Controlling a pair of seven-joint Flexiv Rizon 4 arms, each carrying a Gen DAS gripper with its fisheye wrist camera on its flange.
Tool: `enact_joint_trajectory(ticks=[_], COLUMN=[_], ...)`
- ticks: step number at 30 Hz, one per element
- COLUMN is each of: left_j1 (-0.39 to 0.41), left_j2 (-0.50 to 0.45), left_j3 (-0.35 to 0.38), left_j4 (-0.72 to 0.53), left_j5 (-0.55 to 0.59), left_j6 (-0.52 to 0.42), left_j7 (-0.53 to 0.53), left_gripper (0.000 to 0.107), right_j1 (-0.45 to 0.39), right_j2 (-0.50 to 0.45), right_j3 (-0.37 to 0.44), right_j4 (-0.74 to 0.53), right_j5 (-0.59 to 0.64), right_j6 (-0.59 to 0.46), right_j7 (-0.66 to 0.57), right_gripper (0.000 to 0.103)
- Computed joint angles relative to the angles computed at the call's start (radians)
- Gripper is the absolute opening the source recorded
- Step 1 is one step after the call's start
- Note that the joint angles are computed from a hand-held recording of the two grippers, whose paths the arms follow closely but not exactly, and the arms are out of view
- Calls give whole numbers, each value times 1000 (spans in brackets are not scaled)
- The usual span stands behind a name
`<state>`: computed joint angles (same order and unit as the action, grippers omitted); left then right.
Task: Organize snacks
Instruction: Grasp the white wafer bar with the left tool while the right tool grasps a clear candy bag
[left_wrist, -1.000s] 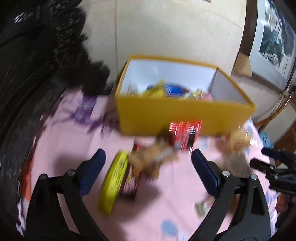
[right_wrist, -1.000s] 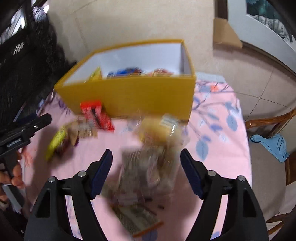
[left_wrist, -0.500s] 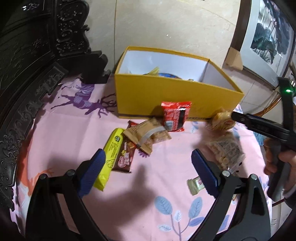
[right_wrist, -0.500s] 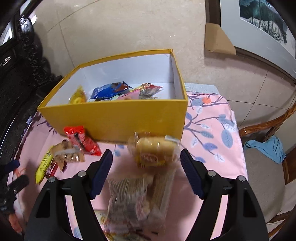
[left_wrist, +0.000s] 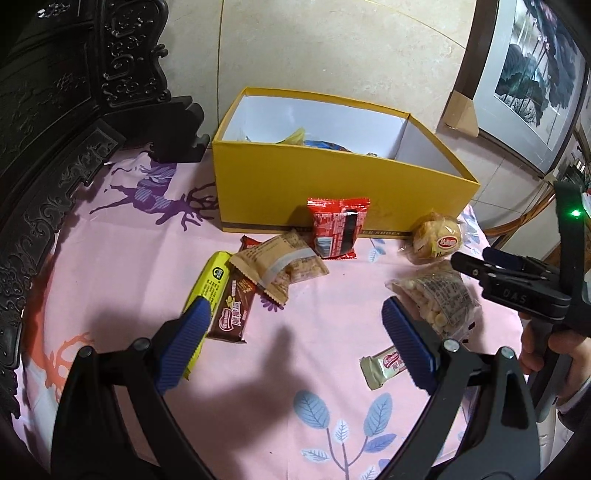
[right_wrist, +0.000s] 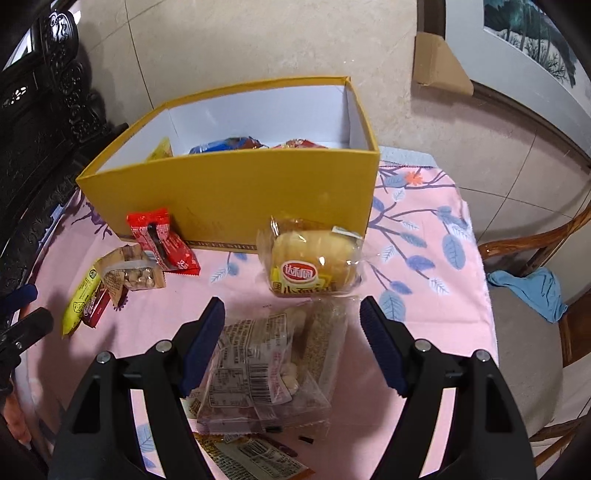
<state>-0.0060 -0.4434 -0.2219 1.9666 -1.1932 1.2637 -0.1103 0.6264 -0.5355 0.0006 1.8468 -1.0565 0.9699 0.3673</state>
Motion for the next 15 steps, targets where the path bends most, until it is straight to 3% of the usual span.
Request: enact_joint_trajectory(ticks=[5, 11, 15], left_j1=[-4, 0, 3], left_j2=[-6, -5, -12], left_j3=[3, -5, -2], left_j4=[1, 8, 3], left_j5=[6, 6, 14], left_j6=[6, 14, 23], left_j7=[-9, -1, -13], left_gripper=[96, 96, 96], right_j1=[-5, 13, 38], right_j2=[-20, -97, -110], right_j3=[11, 32, -3], right_j4=[-10, -95, -87], right_j5=[27, 153, 165], right_j6=[48, 40, 101], right_j7=[-19, -213, -209], right_gripper=[77, 76, 50])
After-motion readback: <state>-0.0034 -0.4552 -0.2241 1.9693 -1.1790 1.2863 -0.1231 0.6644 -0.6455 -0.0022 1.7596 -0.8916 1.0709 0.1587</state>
